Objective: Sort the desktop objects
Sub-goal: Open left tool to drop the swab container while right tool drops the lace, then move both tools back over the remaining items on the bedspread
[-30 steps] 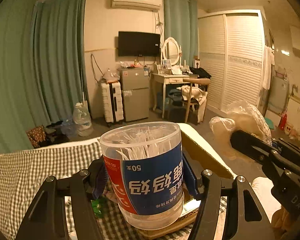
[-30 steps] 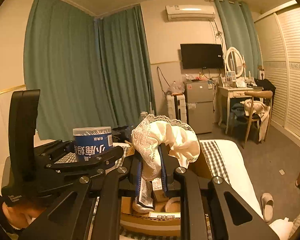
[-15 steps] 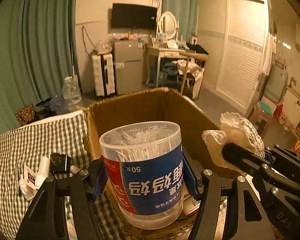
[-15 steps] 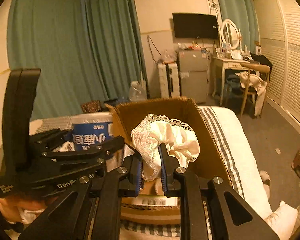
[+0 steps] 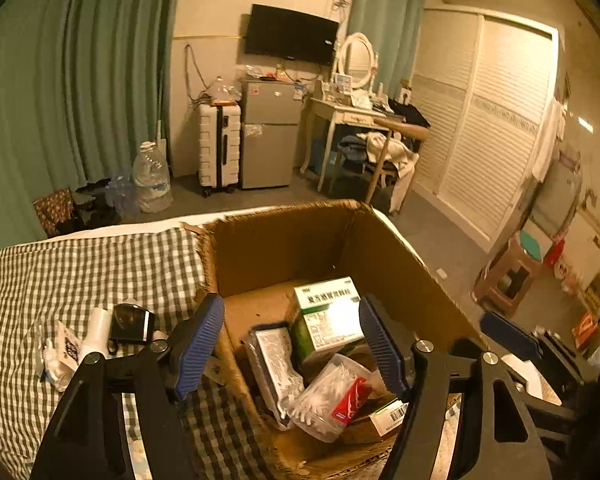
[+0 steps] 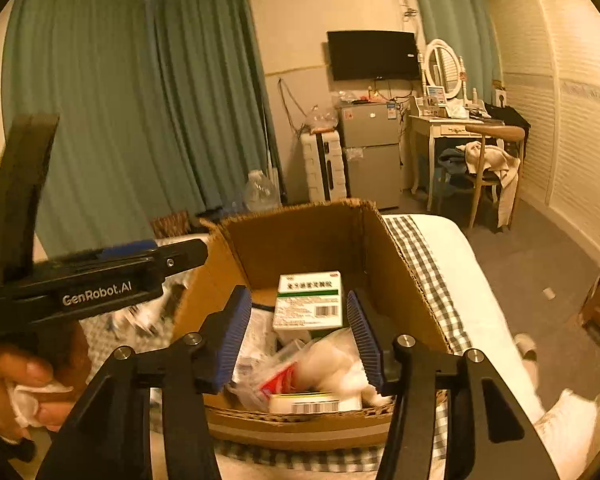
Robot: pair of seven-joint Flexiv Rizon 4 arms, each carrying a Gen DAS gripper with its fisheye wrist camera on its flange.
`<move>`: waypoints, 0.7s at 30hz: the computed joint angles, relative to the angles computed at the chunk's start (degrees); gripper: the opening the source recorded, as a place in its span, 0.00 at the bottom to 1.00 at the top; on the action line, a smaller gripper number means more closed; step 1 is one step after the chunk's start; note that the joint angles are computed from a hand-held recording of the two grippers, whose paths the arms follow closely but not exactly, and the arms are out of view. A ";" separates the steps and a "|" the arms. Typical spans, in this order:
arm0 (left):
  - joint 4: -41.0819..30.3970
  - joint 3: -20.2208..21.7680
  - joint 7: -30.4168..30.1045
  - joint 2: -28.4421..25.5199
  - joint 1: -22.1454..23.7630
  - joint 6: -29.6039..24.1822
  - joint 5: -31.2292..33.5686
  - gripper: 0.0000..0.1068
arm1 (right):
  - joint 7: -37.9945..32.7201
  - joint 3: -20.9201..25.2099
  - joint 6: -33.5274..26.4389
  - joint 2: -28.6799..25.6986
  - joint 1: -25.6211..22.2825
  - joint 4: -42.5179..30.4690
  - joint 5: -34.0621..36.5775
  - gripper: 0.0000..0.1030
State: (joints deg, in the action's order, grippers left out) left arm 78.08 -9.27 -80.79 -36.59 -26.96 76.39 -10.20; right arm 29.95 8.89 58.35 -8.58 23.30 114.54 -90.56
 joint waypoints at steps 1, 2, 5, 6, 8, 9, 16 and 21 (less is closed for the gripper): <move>0.44 -0.11 -0.03 0.45 0.30 0.50 -0.14 0.68 | 0.13 0.19 -0.55 0.05 0.30 -0.13 0.02 0.50; 0.84 0.03 -0.16 0.87 0.38 1.10 -0.08 0.69 | -1.30 0.56 -1.98 0.03 0.86 -0.30 1.30 0.50; 1.87 0.67 -0.32 2.20 0.66 2.69 0.45 0.71 | -3.19 1.01 -4.52 -0.03 2.29 -0.94 2.63 0.50; 2.35 0.61 -0.16 2.66 0.89 3.22 0.56 0.72 | -2.18 0.96 -4.41 0.05 2.48 -1.11 1.94 0.50; 4.13 -0.03 0.62 4.05 1.76 4.91 0.60 0.75 | -1.06 1.04 -4.81 0.18 2.94 -1.54 1.20 0.52; 5.18 -0.53 1.21 4.75 2.35 5.89 0.50 0.77 | -0.72 1.18 -5.44 0.28 3.28 -1.76 0.96 0.56; 12.92 -4.60 5.69 11.08 7.32 10.70 -1.90 0.95 | -0.37 1.99 -9.35 0.97 5.15 -3.22 0.83 0.65; 19.14 -10.08 10.80 15.44 13.29 16.76 -4.97 0.96 | 1.28 2.74 -13.33 1.53 6.38 -3.81 1.48 0.72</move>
